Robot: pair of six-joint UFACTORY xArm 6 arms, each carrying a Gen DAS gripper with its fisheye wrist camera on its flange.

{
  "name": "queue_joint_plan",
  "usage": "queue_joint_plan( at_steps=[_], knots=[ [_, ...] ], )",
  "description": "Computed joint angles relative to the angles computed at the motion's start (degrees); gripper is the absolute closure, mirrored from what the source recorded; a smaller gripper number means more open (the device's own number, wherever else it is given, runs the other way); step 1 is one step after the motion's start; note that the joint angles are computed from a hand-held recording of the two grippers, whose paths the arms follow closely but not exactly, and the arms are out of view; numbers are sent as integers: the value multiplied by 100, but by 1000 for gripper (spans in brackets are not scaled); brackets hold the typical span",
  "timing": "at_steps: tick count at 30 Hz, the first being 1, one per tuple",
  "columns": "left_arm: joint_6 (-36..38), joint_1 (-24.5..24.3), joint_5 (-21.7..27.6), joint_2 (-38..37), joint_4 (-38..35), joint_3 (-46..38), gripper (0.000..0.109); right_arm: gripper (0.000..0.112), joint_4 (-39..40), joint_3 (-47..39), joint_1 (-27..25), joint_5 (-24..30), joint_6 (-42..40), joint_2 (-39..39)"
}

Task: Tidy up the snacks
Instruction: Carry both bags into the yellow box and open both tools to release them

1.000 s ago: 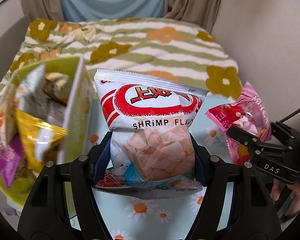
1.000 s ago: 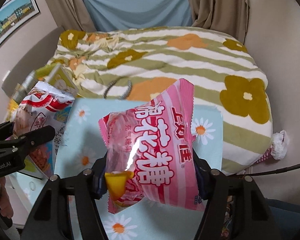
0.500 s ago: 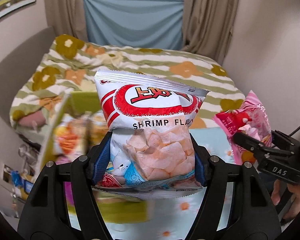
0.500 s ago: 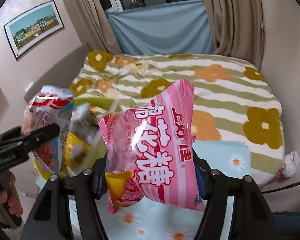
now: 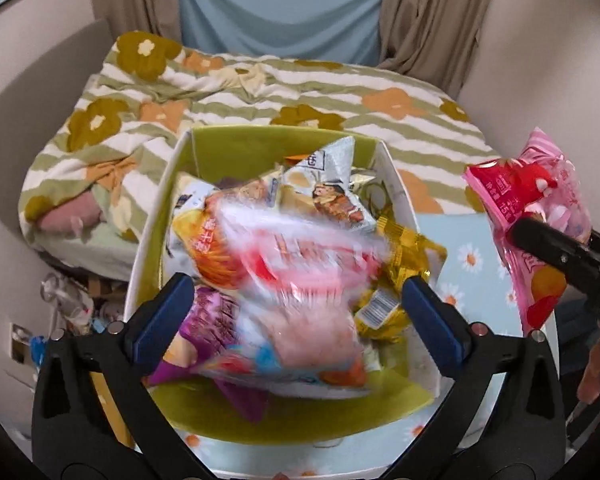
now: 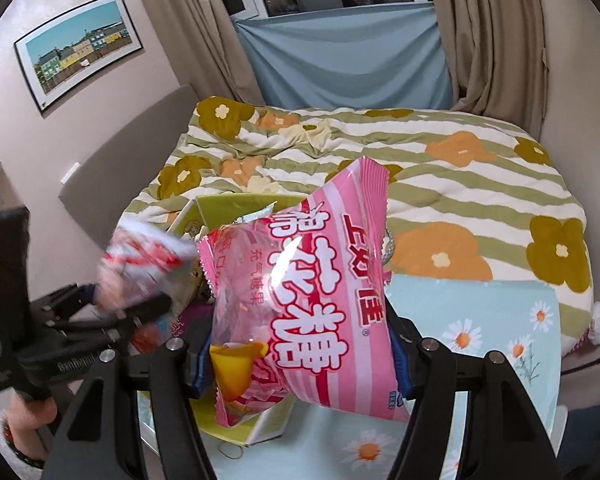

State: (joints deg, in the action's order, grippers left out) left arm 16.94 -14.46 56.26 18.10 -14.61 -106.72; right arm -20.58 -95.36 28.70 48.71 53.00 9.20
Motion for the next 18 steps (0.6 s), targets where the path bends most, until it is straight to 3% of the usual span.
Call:
queue_joint_plan(
  at_steps=[10, 14, 18],
  knots=[
    [1056, 610, 204, -76, -690, 90, 6, 50, -495, -916, 360, 674, 887, 657],
    [1184, 793, 288, -48, -839, -39, 6, 50, -402, -1601, 448, 923, 748, 1076],
    [1295, 911, 285, -58, -943, -80, 6, 48, -213, -2812, 457, 1181, 422, 1858]
  ],
)
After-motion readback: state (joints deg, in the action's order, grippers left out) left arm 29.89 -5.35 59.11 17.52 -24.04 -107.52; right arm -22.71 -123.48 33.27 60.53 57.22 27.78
